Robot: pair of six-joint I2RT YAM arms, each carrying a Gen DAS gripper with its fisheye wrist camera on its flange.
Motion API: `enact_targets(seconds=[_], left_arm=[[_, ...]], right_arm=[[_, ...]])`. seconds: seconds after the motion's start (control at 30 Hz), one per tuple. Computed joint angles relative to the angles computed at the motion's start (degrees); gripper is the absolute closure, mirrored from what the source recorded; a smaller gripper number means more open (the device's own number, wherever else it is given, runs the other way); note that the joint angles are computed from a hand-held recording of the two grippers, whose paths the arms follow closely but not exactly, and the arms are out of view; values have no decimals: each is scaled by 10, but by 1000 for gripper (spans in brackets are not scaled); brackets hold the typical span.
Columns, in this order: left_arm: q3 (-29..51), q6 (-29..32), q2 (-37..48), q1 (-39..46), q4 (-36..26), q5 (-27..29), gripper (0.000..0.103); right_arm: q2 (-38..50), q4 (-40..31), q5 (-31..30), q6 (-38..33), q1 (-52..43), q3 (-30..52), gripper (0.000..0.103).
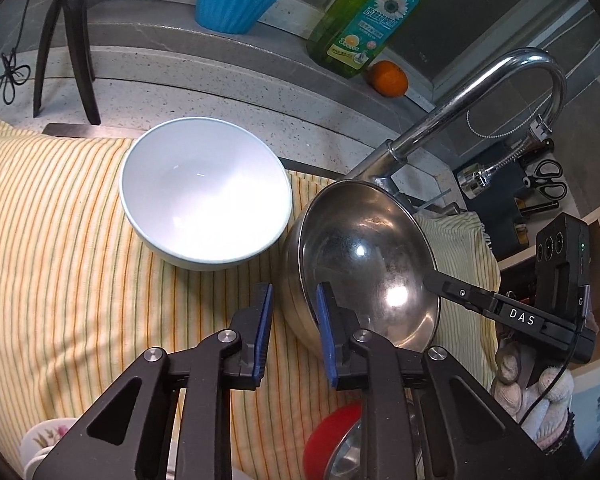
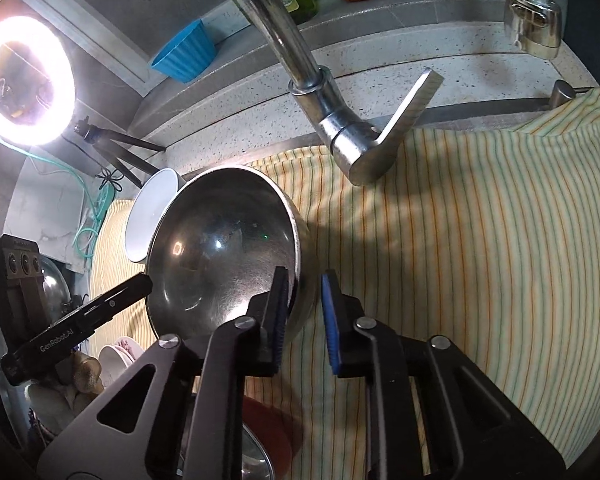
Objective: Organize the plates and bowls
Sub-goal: 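Move the left tool to the large steel bowl and grasp its rim, then carry the steel bowl beside the plate stack, lower it, open the left tool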
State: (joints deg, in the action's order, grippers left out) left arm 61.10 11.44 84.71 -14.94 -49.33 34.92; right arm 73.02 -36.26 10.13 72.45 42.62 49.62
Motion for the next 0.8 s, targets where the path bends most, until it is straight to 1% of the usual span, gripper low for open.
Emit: enact_targets(seconds=[0.07, 0.17, 0.43, 0.63, 0.8], left_arm=[[2, 0, 4, -3, 1, 1, 87], [4, 3, 7, -6, -1, 1, 90], [6, 9, 11, -4, -7, 7, 91], [14, 35, -2, 15, -33, 24, 91], [29, 70, -14, 47, -73, 49, 91]], right_arm=[[6, 6, -5, -7, -4, 1, 92], [19, 3, 1, -10, -2, 12, 92], [28, -1, 4, -7, 0, 22, 93], [22, -31, 32, 20, 30, 42, 92], [17, -67, 64, 52, 67, 75, 92]])
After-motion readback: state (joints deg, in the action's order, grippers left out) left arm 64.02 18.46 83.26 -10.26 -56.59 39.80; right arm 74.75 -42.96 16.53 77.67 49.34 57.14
